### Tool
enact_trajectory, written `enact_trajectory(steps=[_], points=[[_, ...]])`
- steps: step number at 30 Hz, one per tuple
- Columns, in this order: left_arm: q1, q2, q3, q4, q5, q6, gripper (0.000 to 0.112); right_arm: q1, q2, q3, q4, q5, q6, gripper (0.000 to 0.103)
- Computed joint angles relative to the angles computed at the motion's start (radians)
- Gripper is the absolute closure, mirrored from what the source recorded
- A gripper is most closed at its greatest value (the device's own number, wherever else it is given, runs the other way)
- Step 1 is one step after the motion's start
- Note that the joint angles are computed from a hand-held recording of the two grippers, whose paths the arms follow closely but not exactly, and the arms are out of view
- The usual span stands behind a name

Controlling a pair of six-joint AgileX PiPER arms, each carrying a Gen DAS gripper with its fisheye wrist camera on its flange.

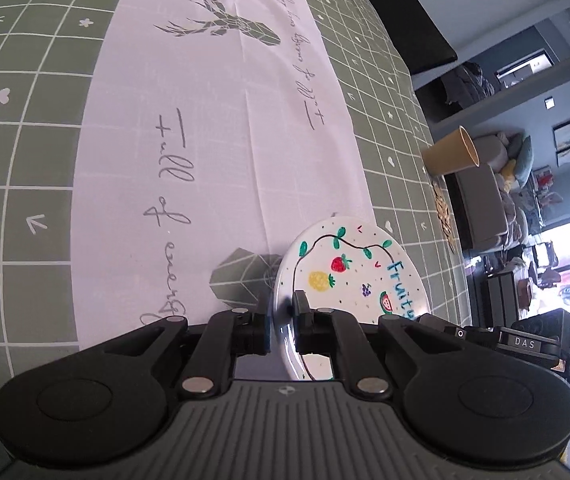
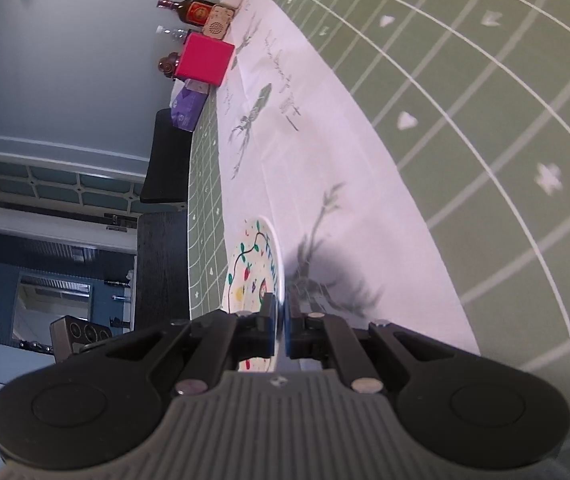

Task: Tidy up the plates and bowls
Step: 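Lift the 'Fruity' plate with both grippers and lower it onto the glass plates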

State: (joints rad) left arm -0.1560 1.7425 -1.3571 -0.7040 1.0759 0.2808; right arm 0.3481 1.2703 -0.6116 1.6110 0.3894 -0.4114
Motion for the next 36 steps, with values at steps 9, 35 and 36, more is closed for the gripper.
enact_trajectory(steps=[9, 35, 36], points=[[-0.087, -0.043, 0.017, 0.056, 0.031, 0.018, 0.102, 0.025, -0.192, 0.115, -0.195, -0.003, 0.268, 0.101], [-0.313, -0.090, 0.039, 0.318, 0.050, 0.018, 0.096, 0.328, -0.371, 0.252, -0.697, -0.119, 0.960, 0.101], [-0.318, -0.094, 0.041, 0.327, 0.043, 0.015, 0.095, 0.326, -0.369, 0.254, -0.678, -0.120, 0.945, 0.101]])
